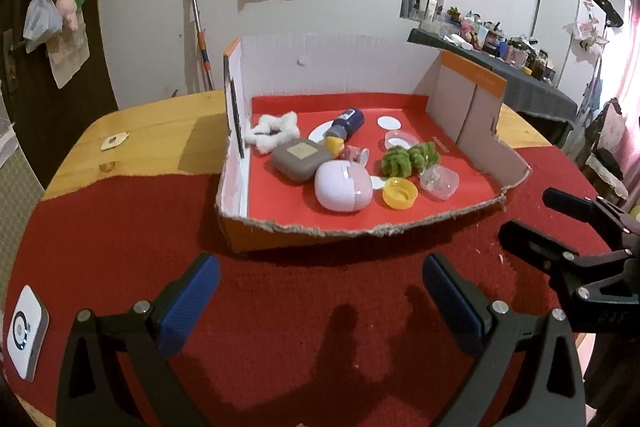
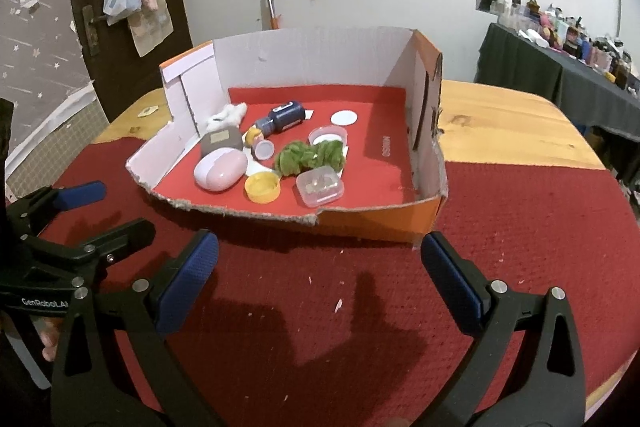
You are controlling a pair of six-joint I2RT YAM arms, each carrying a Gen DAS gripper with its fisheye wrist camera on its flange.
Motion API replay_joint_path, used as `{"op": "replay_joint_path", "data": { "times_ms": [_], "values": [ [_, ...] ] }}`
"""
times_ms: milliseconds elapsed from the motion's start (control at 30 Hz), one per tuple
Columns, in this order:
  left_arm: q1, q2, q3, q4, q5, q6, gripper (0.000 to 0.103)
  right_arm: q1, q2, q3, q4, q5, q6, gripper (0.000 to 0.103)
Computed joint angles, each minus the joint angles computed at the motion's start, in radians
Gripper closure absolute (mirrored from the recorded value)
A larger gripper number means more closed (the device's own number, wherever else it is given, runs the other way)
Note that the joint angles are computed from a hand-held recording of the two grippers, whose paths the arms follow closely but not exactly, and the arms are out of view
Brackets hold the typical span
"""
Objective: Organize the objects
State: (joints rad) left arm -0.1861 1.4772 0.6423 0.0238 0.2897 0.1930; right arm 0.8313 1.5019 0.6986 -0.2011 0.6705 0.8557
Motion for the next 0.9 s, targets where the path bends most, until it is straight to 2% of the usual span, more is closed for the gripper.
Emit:
{"op": "replay_joint_path", "data": {
  "times_ms": [400,900],
  "values": [
    [0.004,0.038,-0.024,0.0,-0.008,-0.003,0.0,0.015,0.026,-0.048,0.042,-0.033,0.061,0.0],
    [0.002,0.081,-0.029,0.003,-0.011,-0.01,0.0,0.014,0.056,-0.072,0.076,-0.059,0.081,0.0]
  ]
}}
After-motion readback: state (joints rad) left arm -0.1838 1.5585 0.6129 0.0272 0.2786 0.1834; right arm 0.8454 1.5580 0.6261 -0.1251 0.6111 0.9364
